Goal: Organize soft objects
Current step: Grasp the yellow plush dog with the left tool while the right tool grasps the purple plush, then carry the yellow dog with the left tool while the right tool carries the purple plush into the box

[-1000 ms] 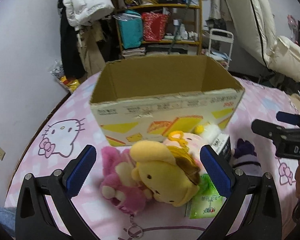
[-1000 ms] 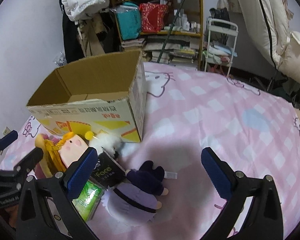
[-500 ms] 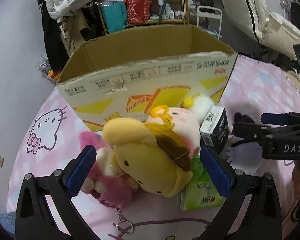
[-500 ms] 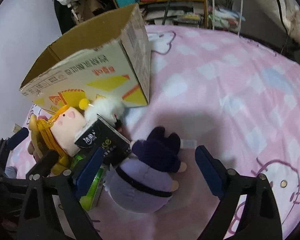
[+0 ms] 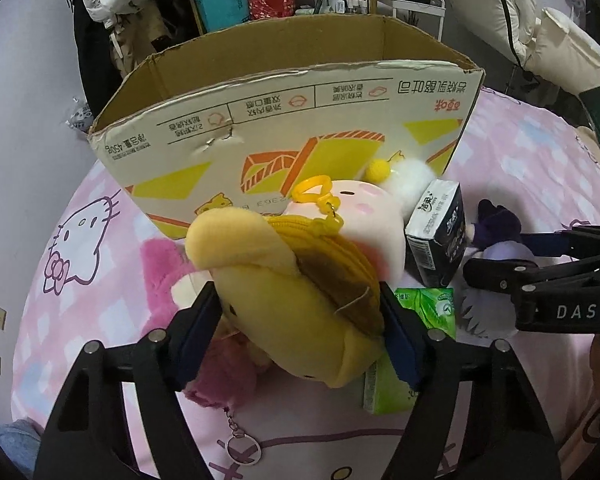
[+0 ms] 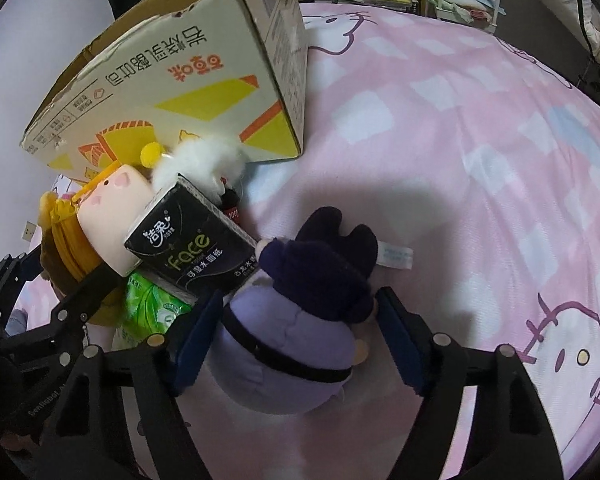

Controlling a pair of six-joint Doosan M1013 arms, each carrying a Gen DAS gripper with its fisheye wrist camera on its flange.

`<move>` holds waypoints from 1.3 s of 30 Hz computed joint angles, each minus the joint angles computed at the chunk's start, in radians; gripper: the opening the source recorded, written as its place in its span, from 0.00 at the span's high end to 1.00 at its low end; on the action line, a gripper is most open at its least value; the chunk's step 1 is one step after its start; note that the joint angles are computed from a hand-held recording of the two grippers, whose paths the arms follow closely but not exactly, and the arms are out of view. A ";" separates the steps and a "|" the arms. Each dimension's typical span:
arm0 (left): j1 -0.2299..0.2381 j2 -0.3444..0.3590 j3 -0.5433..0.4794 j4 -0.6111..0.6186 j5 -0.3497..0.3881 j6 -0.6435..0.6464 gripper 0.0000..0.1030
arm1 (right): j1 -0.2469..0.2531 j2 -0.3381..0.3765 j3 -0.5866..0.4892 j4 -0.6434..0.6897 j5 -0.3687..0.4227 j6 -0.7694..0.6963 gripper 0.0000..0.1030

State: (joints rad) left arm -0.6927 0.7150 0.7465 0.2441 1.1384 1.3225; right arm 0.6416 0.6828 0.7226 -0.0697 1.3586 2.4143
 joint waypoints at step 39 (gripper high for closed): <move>-0.026 -0.233 0.315 0.409 -0.394 -0.446 0.32 | 0.111 -0.110 0.060 -0.495 -0.223 0.136 0.31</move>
State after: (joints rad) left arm -0.7184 0.4818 1.0618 0.6535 0.7444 0.8762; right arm 0.7523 0.5730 0.7822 -0.5643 1.1358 2.5500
